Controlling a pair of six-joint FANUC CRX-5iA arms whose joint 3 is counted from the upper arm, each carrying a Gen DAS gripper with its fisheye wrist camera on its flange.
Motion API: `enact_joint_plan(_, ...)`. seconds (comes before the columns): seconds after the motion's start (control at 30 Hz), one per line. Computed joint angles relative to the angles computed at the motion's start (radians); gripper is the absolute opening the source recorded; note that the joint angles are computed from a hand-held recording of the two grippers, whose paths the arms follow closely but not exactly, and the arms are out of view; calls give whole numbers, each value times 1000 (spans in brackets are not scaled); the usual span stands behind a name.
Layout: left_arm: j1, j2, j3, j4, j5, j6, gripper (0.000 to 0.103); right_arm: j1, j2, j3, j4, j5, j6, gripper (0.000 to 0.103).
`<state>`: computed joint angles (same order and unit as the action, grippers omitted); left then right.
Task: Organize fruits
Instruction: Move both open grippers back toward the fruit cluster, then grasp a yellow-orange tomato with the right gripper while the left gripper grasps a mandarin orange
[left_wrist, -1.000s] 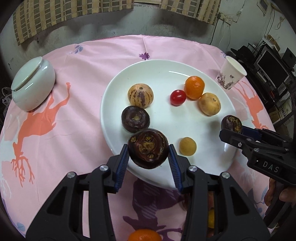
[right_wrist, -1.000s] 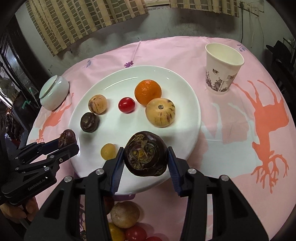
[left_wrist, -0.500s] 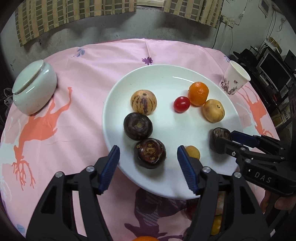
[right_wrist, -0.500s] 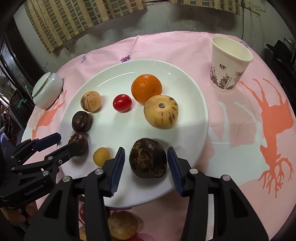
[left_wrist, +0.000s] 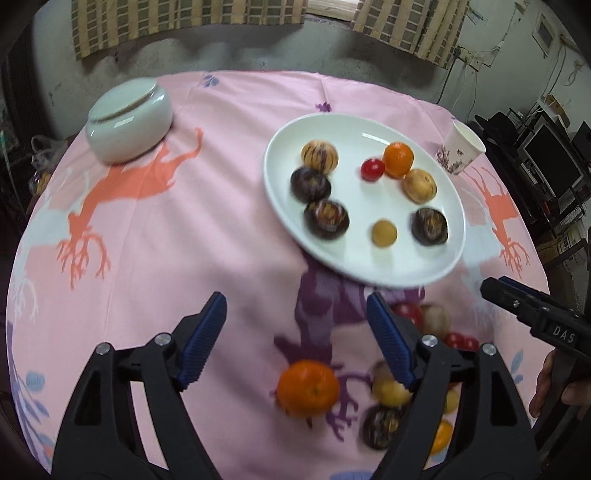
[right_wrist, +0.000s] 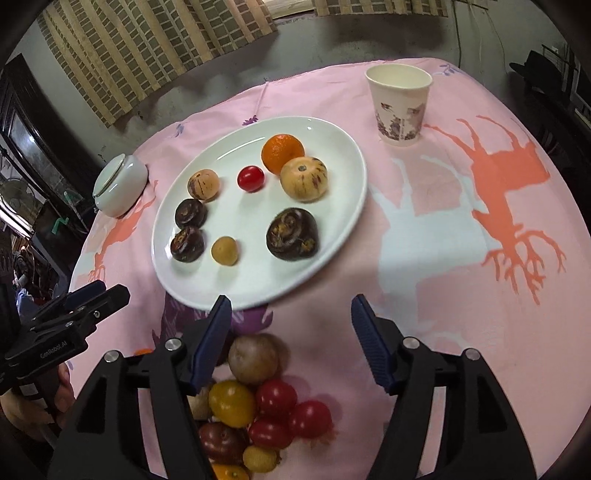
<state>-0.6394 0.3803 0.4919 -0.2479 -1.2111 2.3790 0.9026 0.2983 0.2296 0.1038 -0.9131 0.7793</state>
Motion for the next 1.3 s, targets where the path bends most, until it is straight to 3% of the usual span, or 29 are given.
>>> enact_joint_plan(0.37,-74,-103,-141,23,-31,91,86,80,-132,-141,-31,-88,-94,70)
enact_joint_plan(0.73,-135,-126,-161,34,-45,92,88,156,-210,-218,-33,-113,-132,70)
enact_joint_plan(1.3,-142,-147,-199,56,-55,119,89,231,-181,-210,-54,-112,-21,70)
